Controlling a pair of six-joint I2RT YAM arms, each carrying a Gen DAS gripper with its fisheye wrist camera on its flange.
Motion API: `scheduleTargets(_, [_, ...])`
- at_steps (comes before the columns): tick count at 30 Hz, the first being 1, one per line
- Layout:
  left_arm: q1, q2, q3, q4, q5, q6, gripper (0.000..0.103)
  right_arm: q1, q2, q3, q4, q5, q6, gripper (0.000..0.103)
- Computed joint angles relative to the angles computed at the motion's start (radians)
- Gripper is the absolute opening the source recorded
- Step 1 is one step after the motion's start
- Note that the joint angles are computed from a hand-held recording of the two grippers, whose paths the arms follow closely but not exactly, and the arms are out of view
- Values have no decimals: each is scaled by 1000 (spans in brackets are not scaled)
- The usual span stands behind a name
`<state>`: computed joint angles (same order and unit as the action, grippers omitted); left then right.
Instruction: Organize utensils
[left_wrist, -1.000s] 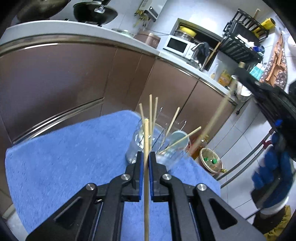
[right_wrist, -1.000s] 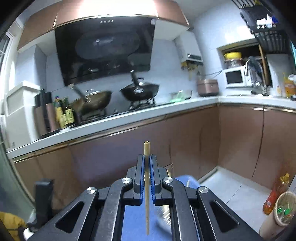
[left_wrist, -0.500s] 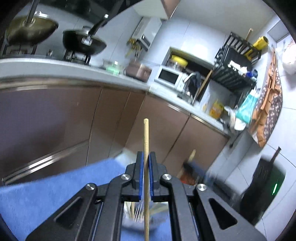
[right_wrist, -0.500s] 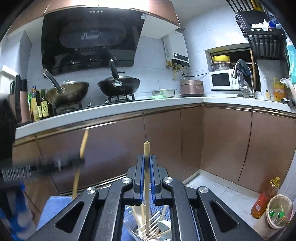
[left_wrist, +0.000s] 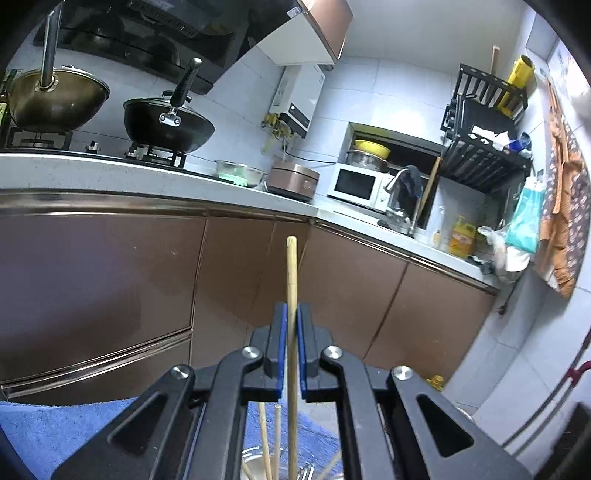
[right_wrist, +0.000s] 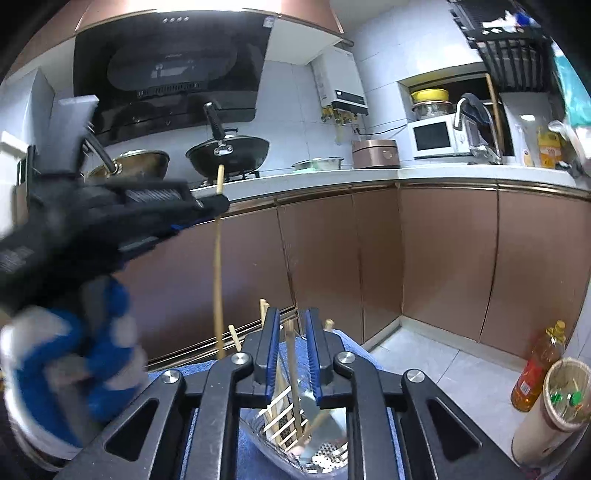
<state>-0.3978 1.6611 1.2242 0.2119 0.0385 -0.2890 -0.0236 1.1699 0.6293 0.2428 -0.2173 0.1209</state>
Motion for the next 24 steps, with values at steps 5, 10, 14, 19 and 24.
scheduleTargets(5, [-23, 81, -67, 133, -65, 2, 5, -52, -95, -66, -10, -50, 46, 16])
scheduleTargets(10, [4, 78, -146, 199, 2, 14, 25, -48, -204, -109, -76, -35, 50, 31])
scheduleTargets(14, [28, -9, -216, 179, 45, 37, 33, -18, -292, -120, -187, 16, 58, 42])
scheduleTargets(19, [20, -197, -273, -88, 1, 179, 48, 44, -406, -126, -368, 120, 87, 57])
scheduleTargets(24, [13, -455, -431, -231, -77, 289, 52, 147, -557, -127, -559, 294, 130, 77])
